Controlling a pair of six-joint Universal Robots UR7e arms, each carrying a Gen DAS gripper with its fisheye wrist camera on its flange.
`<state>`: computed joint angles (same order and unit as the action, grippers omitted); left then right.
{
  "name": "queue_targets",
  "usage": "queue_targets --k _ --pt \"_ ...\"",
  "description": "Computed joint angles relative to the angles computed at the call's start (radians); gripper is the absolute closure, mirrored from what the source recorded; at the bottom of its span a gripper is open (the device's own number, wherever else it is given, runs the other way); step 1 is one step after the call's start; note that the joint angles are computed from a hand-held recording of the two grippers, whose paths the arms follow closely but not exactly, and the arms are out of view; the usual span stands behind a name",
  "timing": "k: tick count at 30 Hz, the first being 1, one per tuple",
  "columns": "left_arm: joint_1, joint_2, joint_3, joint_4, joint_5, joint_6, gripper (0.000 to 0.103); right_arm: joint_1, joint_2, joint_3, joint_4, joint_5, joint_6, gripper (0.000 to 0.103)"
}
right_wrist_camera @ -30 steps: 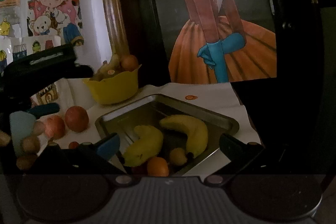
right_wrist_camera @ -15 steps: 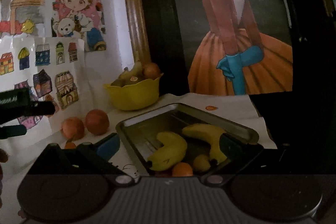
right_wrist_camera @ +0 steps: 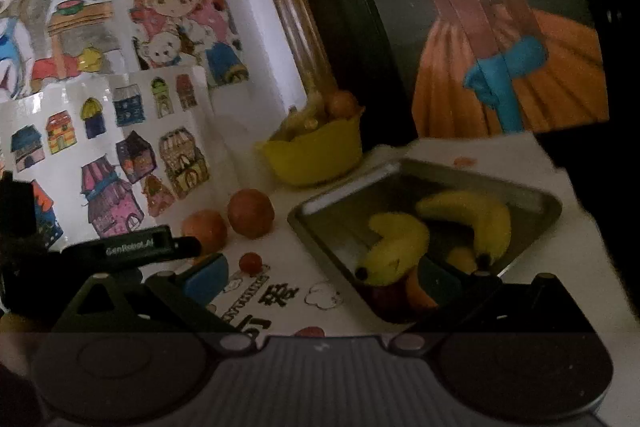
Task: Organize fruits
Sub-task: 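Move both tools back toward the red apples and cherry tomato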
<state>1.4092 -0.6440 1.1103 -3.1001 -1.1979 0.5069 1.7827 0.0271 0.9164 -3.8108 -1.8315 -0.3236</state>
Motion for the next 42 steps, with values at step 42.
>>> queue_targets --k 42 --pt "-0.054 -0.037 -0.17 0.493 0.072 -0.222 0.001 -0.03 0.027 -0.248 0.236 0.204 0.047 0.0"
